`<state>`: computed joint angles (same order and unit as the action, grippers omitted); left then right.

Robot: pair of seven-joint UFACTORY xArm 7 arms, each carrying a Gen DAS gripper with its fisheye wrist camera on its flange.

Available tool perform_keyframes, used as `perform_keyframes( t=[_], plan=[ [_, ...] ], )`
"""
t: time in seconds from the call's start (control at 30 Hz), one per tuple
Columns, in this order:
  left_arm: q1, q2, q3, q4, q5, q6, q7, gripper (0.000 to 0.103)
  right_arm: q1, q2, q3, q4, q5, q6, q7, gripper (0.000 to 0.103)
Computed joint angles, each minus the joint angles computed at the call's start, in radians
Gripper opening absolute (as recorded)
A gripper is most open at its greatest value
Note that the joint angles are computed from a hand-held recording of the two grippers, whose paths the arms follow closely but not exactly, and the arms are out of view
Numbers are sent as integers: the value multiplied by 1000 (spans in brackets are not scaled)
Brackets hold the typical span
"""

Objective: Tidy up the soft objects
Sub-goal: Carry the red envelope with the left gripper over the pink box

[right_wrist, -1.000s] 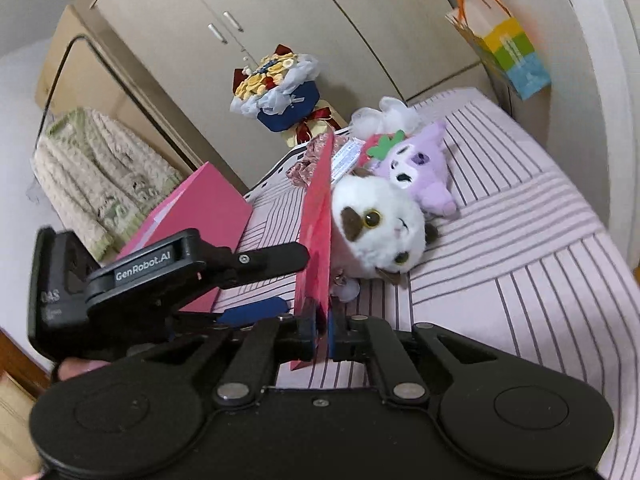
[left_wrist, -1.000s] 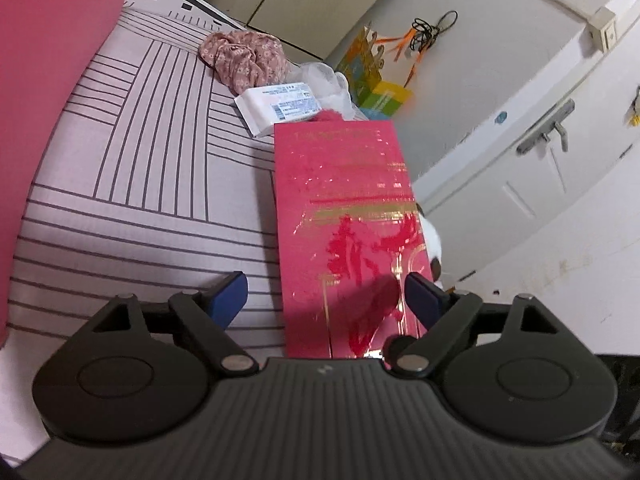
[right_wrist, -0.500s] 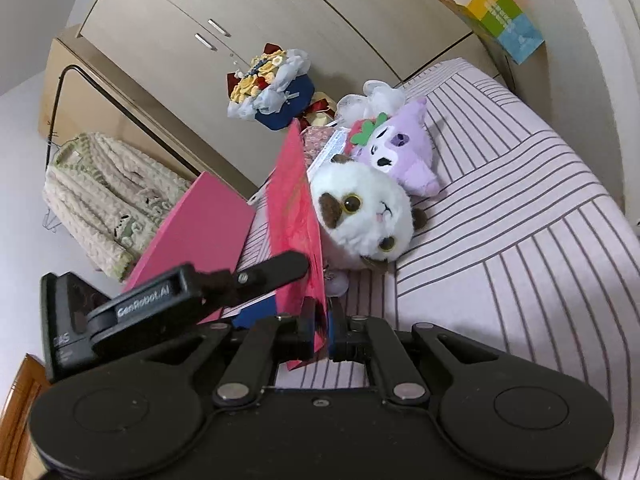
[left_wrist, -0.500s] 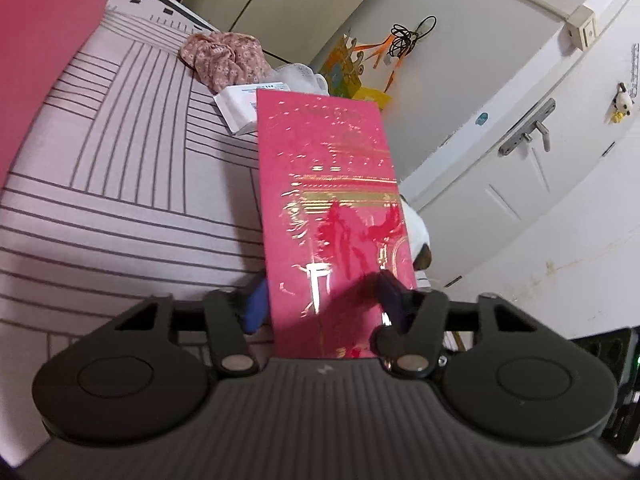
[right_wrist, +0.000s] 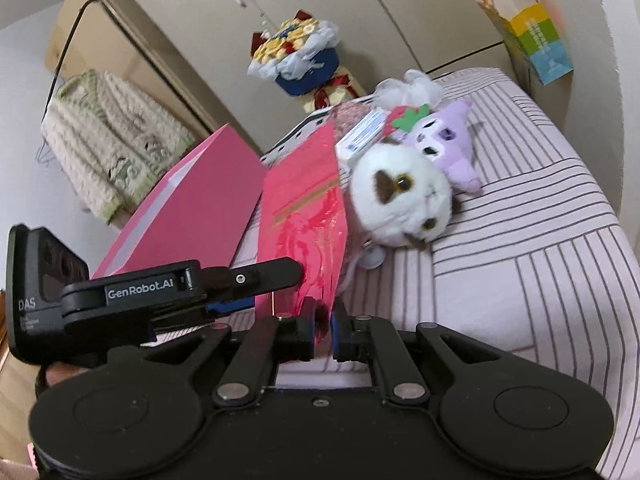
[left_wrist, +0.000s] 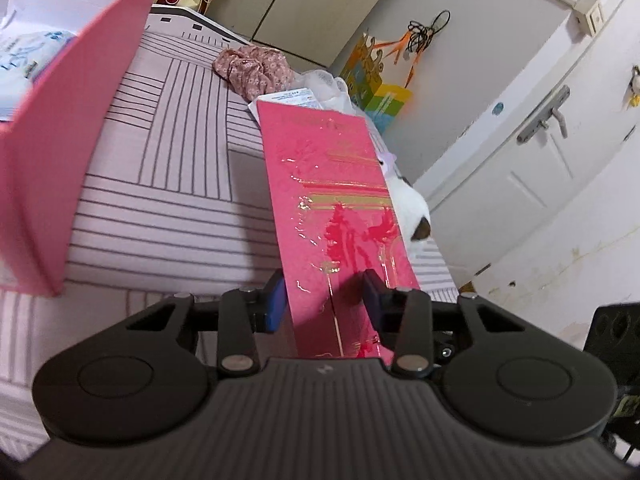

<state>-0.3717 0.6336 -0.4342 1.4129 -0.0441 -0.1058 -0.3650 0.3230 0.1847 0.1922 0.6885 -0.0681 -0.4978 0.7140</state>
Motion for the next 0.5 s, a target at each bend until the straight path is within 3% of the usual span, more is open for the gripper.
perform_keyframes(
  t=[0.1, 0.23, 0.5],
  plan=[
    [16, -56, -7, -47, -3, 46, 9, 38, -38, -41, 32, -8, -94, 58, 75, 12],
    [81, -115, -70, -125, -29, 54, 45, 38, -77, -77, 61, -8, -240, 106, 199, 12],
    [359, -216, -344, -272, -103, 63, 142, 39, -99, -152, 78, 51, -566, 218, 466, 12]
  ],
)
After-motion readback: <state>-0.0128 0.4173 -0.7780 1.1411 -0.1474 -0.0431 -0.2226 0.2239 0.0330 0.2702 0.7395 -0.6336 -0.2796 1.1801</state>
